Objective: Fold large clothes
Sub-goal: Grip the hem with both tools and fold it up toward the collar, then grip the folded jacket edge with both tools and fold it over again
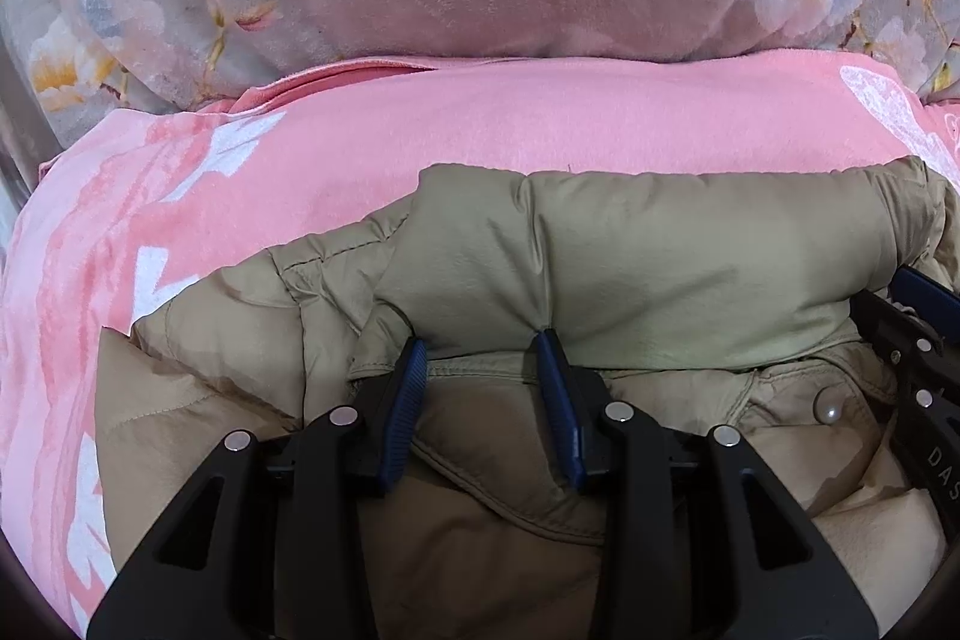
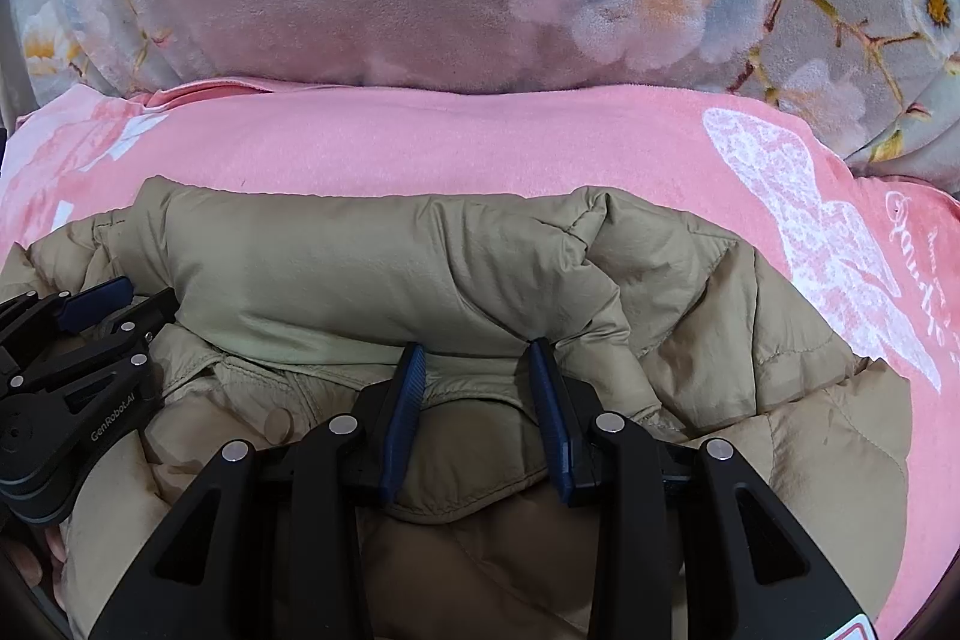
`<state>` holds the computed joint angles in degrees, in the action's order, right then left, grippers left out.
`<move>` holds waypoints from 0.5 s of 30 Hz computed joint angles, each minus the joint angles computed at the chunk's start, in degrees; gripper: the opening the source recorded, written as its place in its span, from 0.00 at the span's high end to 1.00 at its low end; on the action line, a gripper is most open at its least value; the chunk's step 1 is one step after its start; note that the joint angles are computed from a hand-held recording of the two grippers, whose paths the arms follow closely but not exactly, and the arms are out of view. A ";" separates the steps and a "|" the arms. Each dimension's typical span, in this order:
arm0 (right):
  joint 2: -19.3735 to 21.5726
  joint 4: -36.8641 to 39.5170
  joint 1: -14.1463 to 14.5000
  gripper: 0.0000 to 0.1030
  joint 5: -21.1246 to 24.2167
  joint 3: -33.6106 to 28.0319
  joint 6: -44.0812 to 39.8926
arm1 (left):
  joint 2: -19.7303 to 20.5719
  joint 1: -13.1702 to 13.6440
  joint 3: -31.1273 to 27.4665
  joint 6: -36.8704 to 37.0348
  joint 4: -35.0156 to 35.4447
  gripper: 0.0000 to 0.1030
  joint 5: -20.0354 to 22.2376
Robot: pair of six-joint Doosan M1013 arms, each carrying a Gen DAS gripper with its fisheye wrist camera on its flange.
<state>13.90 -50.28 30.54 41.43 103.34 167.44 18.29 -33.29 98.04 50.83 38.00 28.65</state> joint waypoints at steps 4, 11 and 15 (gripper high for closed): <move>-0.01 -0.02 0.00 0.69 -0.04 0.03 0.02 | 0.01 -0.20 0.01 -0.59 0.87 0.64 0.35; 0.03 -0.46 0.12 0.68 -0.25 0.25 0.61 | 0.00 -0.30 -0.01 -0.99 1.21 0.64 0.55; -0.87 -0.69 -0.78 0.67 -3.96 1.42 2.05 | -0.15 -0.08 -0.03 -1.15 0.70 0.64 0.06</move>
<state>13.03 -50.97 29.75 37.47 104.75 169.48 18.13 -33.38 98.01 49.67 38.70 28.71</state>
